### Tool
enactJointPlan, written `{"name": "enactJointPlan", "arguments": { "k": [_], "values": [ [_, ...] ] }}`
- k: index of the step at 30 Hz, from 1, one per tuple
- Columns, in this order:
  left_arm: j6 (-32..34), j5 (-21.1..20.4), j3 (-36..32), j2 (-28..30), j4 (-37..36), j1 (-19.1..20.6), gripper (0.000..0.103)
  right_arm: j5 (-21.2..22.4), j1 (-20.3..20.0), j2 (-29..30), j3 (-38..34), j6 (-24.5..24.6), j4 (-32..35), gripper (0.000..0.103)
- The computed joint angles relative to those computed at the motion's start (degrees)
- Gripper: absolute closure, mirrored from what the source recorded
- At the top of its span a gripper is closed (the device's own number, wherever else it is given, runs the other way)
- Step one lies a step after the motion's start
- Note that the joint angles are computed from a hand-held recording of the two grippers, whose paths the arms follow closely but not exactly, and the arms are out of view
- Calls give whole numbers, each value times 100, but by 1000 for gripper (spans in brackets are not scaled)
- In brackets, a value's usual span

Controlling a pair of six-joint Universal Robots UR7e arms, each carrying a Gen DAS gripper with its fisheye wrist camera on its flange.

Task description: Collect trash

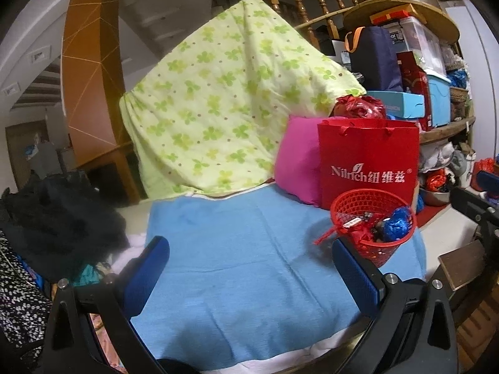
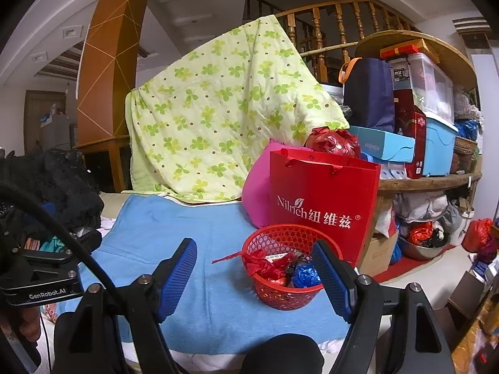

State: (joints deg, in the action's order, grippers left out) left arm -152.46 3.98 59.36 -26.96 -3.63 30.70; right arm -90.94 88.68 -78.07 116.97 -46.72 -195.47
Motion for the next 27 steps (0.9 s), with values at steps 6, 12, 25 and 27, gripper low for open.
{"name": "enactJointPlan", "arguments": {
  "k": [6,12,25,27],
  "values": [
    [-63,-11,-4,9,83,-22,0,-186,70,-50,33,-1,35,24],
    [-211,-21,-13,24,224,-44,0,-273,84,-41,27,31,83,24],
    [-1091,-41,-316,235,1222,-73,0,-309,90,23,-22,172,89,24],
    [-1196,-22,-354,261,1335,-71,0,-317,93,29,-24,158,73,24]
  ]
}}
